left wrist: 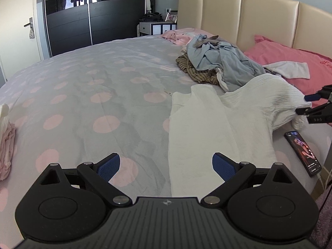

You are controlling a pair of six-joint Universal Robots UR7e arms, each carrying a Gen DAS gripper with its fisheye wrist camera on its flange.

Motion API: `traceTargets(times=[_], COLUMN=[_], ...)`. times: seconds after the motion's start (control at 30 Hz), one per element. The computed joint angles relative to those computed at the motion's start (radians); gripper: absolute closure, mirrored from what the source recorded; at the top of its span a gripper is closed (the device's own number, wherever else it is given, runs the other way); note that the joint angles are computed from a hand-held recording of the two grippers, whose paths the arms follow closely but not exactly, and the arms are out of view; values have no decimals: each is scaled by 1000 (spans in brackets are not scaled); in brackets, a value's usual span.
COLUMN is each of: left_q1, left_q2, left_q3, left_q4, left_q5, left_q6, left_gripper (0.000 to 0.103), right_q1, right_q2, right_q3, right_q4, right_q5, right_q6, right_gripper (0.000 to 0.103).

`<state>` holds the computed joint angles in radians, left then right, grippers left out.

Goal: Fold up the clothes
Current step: 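Pull the white shirt out and lay it flat on the bed with the right gripper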

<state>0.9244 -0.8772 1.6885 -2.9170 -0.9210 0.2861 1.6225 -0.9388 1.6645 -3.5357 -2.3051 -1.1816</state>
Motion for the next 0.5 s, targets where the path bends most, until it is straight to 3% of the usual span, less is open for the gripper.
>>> traceTargets(times=[0.13, 0.2, 0.3, 0.33, 0.37, 0.43, 0.5], left_q1=[12, 17, 23, 25, 26, 27, 27], left_q2=[23, 29, 40, 42, 43, 43, 41], left_q3=[-34, -45, -60, -64, -65, -65, -62], left_q4=[24, 34, 49, 54, 56, 56, 49], left_q5=[-1, -3, -7, -9, -12, -19, -24], left_q6=[-10, -11, -15, -17, -18, -18, -14], left_gripper=[6, 6, 6, 5, 5, 6, 6], right_q1=[-45, -60, -80, -83, -86, -87, -81], right_q2=[50, 61, 63, 60, 56, 45, 30], right_q3=[-51, -63, -75, -79, -83, -88, -77], right_q4=[-217, -264, -259, -236, -210, -137, -86], right_q5=[12, 15, 21, 14, 4, -17, 4], right_q6=[-251, -343, -359, -333, -302, -216, -122], right_gripper=[32, 32, 35, 45, 66, 96, 97])
